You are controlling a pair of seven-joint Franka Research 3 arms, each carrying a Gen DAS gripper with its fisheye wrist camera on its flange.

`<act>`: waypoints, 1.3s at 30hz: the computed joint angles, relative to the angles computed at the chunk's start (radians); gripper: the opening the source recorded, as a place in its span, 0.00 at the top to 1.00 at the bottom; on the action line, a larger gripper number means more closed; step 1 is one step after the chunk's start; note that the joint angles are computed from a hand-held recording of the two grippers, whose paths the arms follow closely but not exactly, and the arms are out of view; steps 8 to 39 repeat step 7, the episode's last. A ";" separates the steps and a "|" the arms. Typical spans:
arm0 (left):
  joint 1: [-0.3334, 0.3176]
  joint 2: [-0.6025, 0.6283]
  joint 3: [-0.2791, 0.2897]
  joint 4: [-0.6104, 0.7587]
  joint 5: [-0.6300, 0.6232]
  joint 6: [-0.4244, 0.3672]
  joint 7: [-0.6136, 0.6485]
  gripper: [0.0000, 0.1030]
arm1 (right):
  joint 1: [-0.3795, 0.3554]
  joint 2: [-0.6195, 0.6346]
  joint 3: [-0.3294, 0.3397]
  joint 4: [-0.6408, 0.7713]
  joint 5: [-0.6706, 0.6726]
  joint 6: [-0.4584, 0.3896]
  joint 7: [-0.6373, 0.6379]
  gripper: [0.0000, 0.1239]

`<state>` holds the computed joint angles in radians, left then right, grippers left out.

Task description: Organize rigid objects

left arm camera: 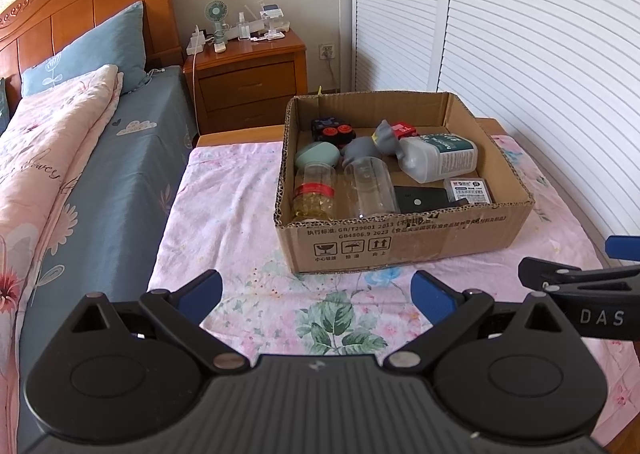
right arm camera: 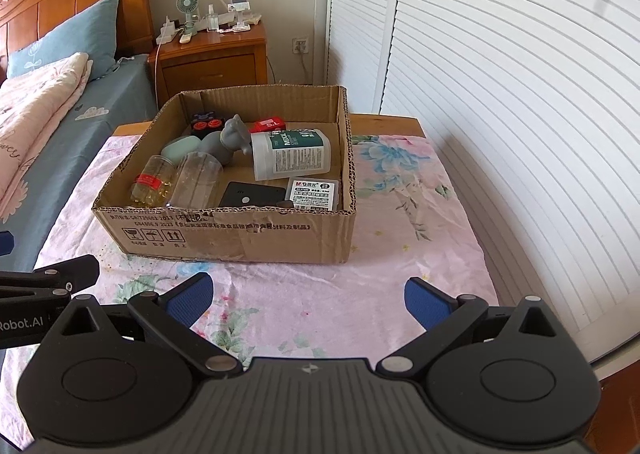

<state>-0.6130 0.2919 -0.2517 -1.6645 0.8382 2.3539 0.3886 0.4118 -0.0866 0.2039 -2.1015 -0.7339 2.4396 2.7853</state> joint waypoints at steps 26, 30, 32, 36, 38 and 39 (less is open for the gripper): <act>-0.004 0.002 -0.001 0.004 0.000 -0.010 0.001 0.03 | -0.004 -0.008 0.000 -0.005 0.001 -0.005 -0.009 0.17; -0.004 0.002 -0.001 0.004 0.000 -0.010 0.001 0.03 | -0.004 -0.008 0.000 -0.005 0.001 -0.005 -0.009 0.17; -0.004 0.002 -0.001 0.004 0.000 -0.010 0.001 0.03 | -0.004 -0.008 0.000 -0.005 0.001 -0.005 -0.009 0.17; -0.004 0.002 -0.001 0.004 0.000 -0.010 0.001 0.03 | -0.004 -0.008 0.000 -0.005 0.001 -0.005 -0.009 0.17; -0.004 0.002 -0.001 0.004 0.000 -0.010 0.001 0.03 | -0.004 -0.008 0.000 -0.005 0.001 -0.005 -0.009 0.17; -0.004 0.002 -0.001 0.004 0.000 -0.010 0.001 0.03 | -0.004 -0.008 0.000 -0.005 0.001 -0.005 -0.009 0.17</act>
